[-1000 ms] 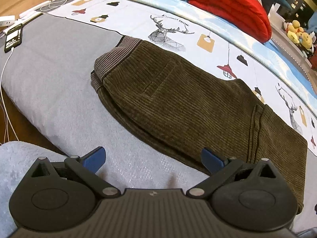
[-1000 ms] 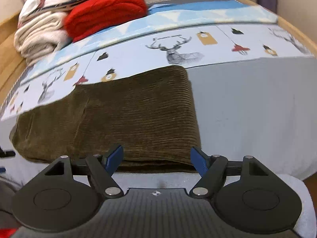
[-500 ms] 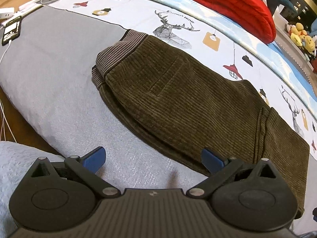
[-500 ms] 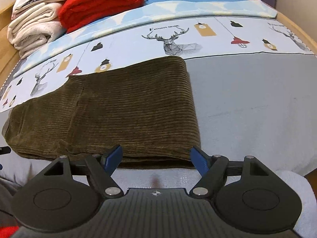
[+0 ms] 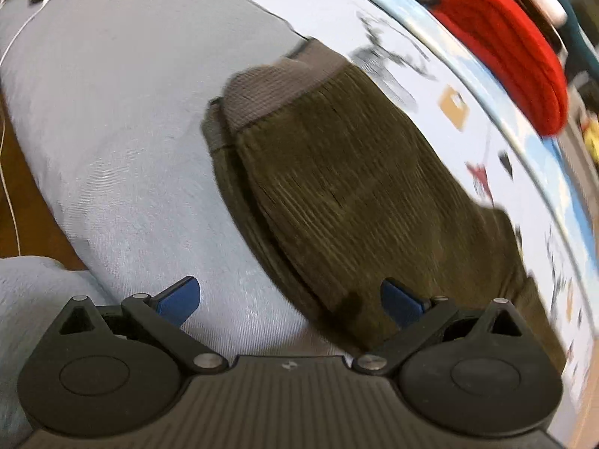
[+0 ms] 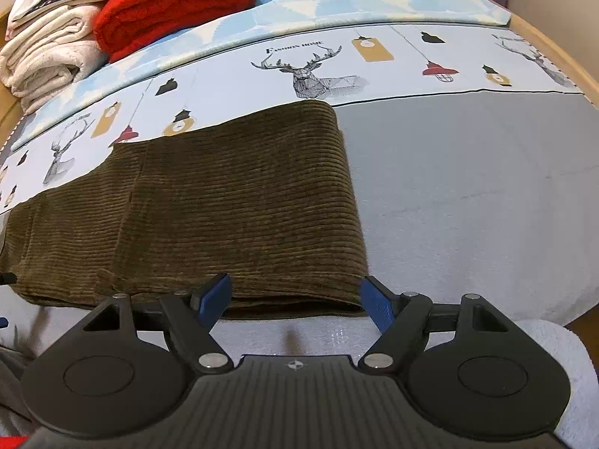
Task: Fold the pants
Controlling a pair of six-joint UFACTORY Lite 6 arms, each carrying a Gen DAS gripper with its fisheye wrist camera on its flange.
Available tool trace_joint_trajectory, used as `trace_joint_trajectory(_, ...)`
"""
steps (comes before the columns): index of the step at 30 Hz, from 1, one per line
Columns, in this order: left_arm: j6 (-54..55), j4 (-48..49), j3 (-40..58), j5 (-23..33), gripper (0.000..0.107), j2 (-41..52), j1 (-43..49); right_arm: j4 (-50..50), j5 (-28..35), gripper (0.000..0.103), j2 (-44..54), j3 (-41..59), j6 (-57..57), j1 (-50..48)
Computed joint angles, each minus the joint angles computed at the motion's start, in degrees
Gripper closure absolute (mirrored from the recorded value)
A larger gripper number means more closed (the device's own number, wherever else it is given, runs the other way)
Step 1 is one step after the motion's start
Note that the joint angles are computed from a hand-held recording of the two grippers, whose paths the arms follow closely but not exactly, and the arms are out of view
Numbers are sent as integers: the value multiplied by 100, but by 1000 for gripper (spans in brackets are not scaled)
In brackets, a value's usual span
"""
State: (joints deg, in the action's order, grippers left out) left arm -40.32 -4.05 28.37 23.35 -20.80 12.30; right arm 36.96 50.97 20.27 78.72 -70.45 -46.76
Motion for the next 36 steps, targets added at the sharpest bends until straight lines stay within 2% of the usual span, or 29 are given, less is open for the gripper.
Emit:
trace_joint_trajectory(3, 1088, -1069, 96, -230, 4, 383, 574, -27, -42, 25, 42, 33, 102, 41)
trace_joint_trajectory(9, 1898, -1913, 393, -530, 4, 1061, 1040, -89, -121, 25, 101, 53, 220, 172)
trace_joint_trajectory(13, 1340, -1232, 742, -736, 4, 1564, 906, -161, -137, 25, 125, 78, 294, 212)
trace_joint_trajectory(20, 914, -706, 1086, -814, 4, 2053, 731, -267, -141, 25, 232, 223, 534, 209)
trace_joint_trajectory(36, 535, -353, 1396, -865, 4, 2433, 662, -491, -322, 25, 200, 156, 765, 365)
